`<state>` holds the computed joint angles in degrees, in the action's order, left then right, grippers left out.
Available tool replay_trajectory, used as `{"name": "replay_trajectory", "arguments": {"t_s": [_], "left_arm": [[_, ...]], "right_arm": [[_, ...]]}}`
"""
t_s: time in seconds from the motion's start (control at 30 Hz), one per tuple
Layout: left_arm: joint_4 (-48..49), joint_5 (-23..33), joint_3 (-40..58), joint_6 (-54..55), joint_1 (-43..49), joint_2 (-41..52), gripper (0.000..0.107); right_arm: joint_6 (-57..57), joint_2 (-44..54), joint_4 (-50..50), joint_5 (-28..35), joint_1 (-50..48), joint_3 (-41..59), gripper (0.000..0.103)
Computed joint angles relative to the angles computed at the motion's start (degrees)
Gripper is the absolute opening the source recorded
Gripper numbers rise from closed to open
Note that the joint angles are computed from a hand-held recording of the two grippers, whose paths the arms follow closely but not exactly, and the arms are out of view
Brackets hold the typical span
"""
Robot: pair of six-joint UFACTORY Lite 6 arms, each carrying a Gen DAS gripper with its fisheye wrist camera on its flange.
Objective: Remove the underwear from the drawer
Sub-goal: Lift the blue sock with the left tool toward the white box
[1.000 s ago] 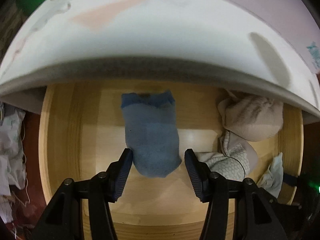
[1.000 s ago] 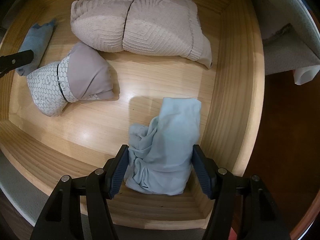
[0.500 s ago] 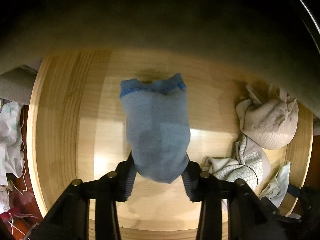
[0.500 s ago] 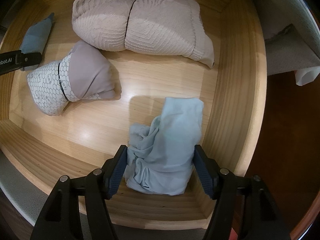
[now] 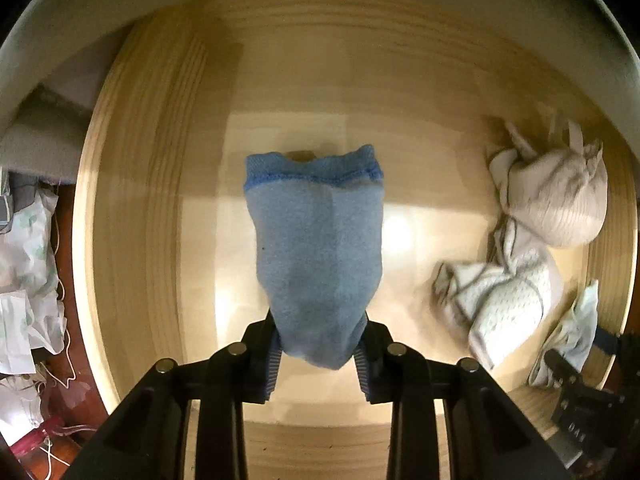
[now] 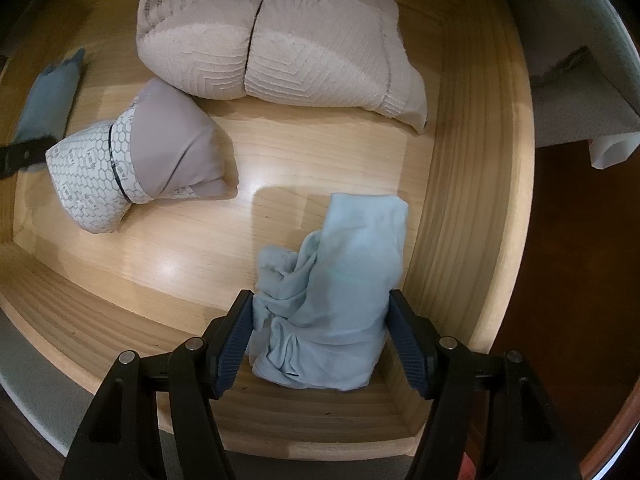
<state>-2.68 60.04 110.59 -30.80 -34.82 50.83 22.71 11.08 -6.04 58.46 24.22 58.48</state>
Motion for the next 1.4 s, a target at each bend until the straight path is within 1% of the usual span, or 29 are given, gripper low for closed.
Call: {"name": "replay_trajectory", "arguments": {"t_s": [0.1, 0.17, 0.37, 0.47, 0.57, 0.63, 0.8, 0.87, 0.9, 0.93, 0.97, 1.0, 1.1, 1.23, 1.3, 1.33, 1.4], "left_arm": [[-1.0, -2.8, -9.4, -0.2, -0.6, -6.3, 0.031], [-1.0, -5.2, -17.4, -0.8, -1.0, -11.9, 0.03], [-2.7, -7.9, -27.3, 0.3, -0.2, -19.4, 0.029], [-3.0, -9.4, -34.4, 0.5, -0.2, -25.7, 0.029], [-5.1, -10.1, -38.1, 1.8, 0.1, -29.5, 0.029], [-5.8, -9.1, -39.7, 2.7, 1.0, -32.4, 0.029], [-4.0, -7.4, -43.8, 1.1, 0.0, -39.3, 0.029], [-3.7, -6.4, -44.3, 1.8, 0.8, -41.8, 0.029], [-2.6, -5.2, -43.3, -0.2, 0.2, -41.8, 0.029], [-2.4, -6.4, -41.0, -0.5, -1.0, -39.4, 0.029], [-2.0, -5.7, -38.5, -1.0, -1.1, -37.9, 0.029], [-1.9, -7.2, -36.9, -2.5, -2.7, -35.8, 0.029], [-0.8, -6.1, -34.7, -4.8, -4.8, -35.7, 0.029], [1.6, -2.2, -32.2, -4.6, -4.6, -39.2, 0.029], [1.6, -0.3, -29.0, -3.6, -3.9, -39.3, 0.029], [1.8, -0.3, -27.6, -3.6, -4.0, -38.4, 0.029], [2.7, 2.6, -23.7, -3.3, -4.0, -39.0, 0.029]], "right_arm": [[0.5, 0.5, 0.2, 0.2, -0.2, 0.3, 0.062], [0.6, 0.8, 0.3, 0.4, -0.3, 0.4, 0.062], [0.7, -0.3, 0.7, 0.8, -0.5, -0.7, 0.062], [0.1, -0.8, 1.1, 0.7, -1.4, -1.1, 0.062], [0.1, -1.1, 0.9, 0.3, -1.4, -1.7, 0.062], [0.3, -0.8, 0.6, 0.1, -1.1, -1.8, 0.062], [1.1, -0.7, 0.3, 0.0, -0.1, -2.2, 0.062], [1.3, -0.5, 0.3, 0.2, 0.3, -1.9, 0.062], [1.3, -0.4, 0.3, 0.2, 0.4, -1.8, 0.062], [1.3, -0.4, 0.2, 0.2, 0.5, -1.8, 0.062], [1.4, -0.4, 0.2, 0.2, 0.6, -1.9, 0.062], [1.4, -0.4, 0.2, 0.1, 0.7, -2.0, 0.062], [1.2, -0.7, 0.3, 0.2, 0.7, -2.1, 0.062], [1.2, -0.8, 0.4, 0.1, 0.7, -2.3, 0.062], [1.2, -0.8, 0.4, 0.1, 0.7, -2.3, 0.062], [1.2, -0.8, 0.4, 0.1, 0.7, -2.3, 0.062], [1.2, -0.8, 0.4, 0.1, 0.6, -2.3, 0.062]]}}
